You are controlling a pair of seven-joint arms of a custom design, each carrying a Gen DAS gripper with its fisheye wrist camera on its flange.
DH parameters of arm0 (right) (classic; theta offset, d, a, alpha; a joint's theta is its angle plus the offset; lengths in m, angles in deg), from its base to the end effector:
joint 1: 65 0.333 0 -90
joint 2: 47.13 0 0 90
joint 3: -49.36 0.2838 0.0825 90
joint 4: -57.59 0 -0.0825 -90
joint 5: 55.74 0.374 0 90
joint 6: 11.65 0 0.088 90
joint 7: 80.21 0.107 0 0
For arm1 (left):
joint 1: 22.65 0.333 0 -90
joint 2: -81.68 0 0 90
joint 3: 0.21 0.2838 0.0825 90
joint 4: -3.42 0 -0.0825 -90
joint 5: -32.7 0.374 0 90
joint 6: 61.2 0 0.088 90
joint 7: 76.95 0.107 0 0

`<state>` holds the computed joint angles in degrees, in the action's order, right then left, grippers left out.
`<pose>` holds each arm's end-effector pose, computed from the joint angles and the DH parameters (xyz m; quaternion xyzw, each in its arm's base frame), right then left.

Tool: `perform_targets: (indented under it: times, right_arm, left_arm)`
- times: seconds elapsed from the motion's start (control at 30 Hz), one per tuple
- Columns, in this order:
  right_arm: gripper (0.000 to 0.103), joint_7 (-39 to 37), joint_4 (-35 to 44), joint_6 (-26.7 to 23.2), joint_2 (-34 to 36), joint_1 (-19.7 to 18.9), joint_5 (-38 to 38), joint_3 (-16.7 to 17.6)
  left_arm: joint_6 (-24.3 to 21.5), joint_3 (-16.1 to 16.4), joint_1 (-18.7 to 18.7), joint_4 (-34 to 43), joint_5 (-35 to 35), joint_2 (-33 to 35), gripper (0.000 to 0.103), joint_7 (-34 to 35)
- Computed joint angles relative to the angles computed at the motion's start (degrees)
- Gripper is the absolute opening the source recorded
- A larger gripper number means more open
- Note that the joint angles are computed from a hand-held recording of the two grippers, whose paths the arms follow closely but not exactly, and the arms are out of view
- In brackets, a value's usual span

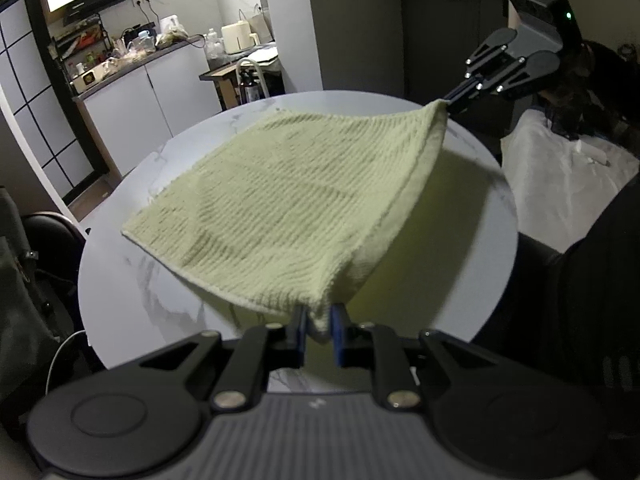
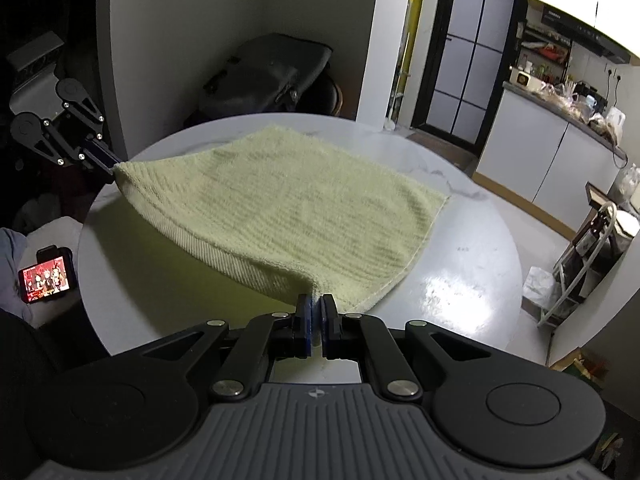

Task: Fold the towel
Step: 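Lift the towel edge with both tools and fold it over the towel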

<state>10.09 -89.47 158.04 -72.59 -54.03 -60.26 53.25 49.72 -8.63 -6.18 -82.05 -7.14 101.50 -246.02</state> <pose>0.4358 0.1229 0.4922 -0.7434 0.5301 -0.2761 0.3001 0.6563 0.0613 0.4747 -0.0871 0.9326 -0.3346 0.1032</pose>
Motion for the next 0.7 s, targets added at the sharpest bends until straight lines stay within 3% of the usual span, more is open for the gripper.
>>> perform_targets:
  times: [0.7]
  right_arm:
    - [0.005, -5.56, 2.54, 0.23, -3.7, 0.96, 1.19, -1.49]
  left_arm:
    - [1.61, -0.49, -0.25, 1.81, -4.43, -2.0, 0.014, 1.37]
